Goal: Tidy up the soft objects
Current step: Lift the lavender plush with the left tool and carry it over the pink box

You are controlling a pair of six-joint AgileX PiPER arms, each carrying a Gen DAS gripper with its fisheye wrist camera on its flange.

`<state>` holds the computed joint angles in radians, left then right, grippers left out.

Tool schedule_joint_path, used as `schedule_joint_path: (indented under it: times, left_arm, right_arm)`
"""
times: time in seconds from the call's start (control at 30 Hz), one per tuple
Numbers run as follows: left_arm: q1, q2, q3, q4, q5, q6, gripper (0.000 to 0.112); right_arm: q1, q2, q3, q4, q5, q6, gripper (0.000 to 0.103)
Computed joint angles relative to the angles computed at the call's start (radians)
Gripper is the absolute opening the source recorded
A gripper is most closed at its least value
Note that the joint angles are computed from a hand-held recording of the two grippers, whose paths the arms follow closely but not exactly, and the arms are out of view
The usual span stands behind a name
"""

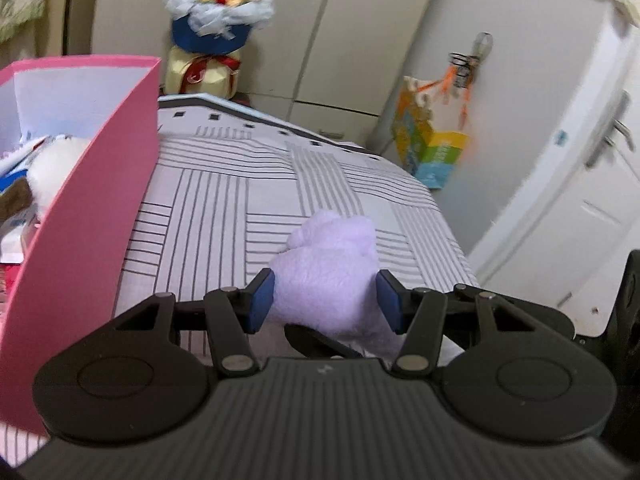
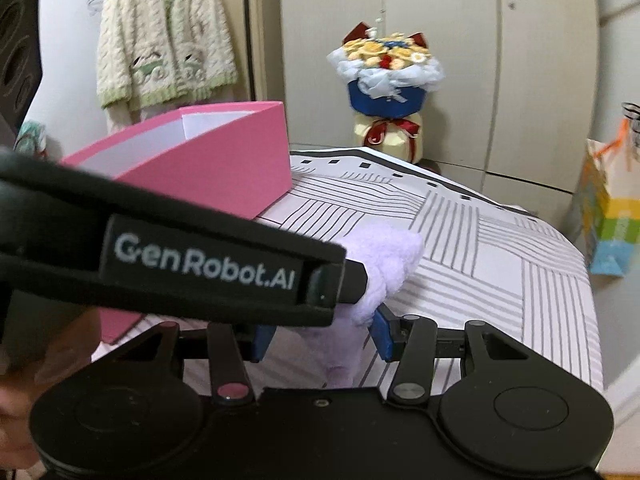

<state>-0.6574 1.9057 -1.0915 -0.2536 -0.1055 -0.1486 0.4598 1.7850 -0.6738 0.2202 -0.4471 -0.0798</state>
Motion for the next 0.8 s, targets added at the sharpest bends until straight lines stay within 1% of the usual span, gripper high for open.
schedule_joint_path:
  times: [0.03, 0.13, 0.17, 0.2, 0.27, 0.37, 0.47, 0.6, 0.67, 0.73, 0.77, 0.8]
  left_arm:
    - [-0.003, -0.021, 0.03, 0.09, -0.011, -0.075, 0.054]
    - [-0.01, -0.085, 0.133, 0.296, -0.055, -0.222, 0.054]
    - [-0.011, -0.107, 0.165, 0.327, -0.061, -0.236, 0.054]
    - [-0.016, -0.125, 0.194, 0.322, -0.07, -0.216, 0.054]
    - [-0.031, -0.164, 0.251, 0.261, -0.085, -0.137, 0.054]
    - [-0.065, -0.214, 0.325, 0.102, -0.108, 0.035, 0.054]
    - [-0.092, -0.267, 0.395, 0.026, -0.139, 0.115, 0.054]
    - [-0.11, -0.336, 0.444, -0.03, -0.13, 0.167, 0.054]
    - [-0.13, -0.369, 0.461, -0.17, -0.128, 0.301, 0.054]
    - [-0.159, -0.407, 0.487, -0.343, -0.147, 0.468, 0.053]
    - [-0.164, -0.422, 0.494, -0.397, -0.148, 0.52, 0.053]
    - [-0.158, -0.442, 0.498, -0.421, -0.134, 0.547, 0.053]
  right_arm:
    - [0.03, -0.022, 0.032, 0.068, -0.019, -0.026, 0.054]
    - [0.103, -0.065, 0.1, 0.192, -0.064, -0.052, 0.054]
    - [0.131, -0.08, 0.124, 0.22, -0.073, -0.045, 0.054]
    - [0.155, -0.089, 0.144, 0.246, -0.087, -0.044, 0.054]
    - [0.226, -0.1, 0.174, 0.344, -0.122, -0.071, 0.054]
    - [0.312, -0.106, 0.192, 0.482, -0.152, -0.127, 0.054]
    - [0.397, -0.12, 0.201, 0.632, -0.184, -0.212, 0.054]
    - [0.54, -0.162, 0.217, 0.855, -0.246, -0.322, 0.054]
    - [0.575, -0.182, 0.206, 0.932, -0.25, -0.375, 0.054]
    - [0.602, -0.2, 0.19, 0.998, -0.247, -0.425, 0.054]
    - [0.612, -0.208, 0.177, 1.032, -0.244, -0.455, 0.054]
    - [0.628, -0.213, 0.169, 1.061, -0.247, -0.476, 0.054]
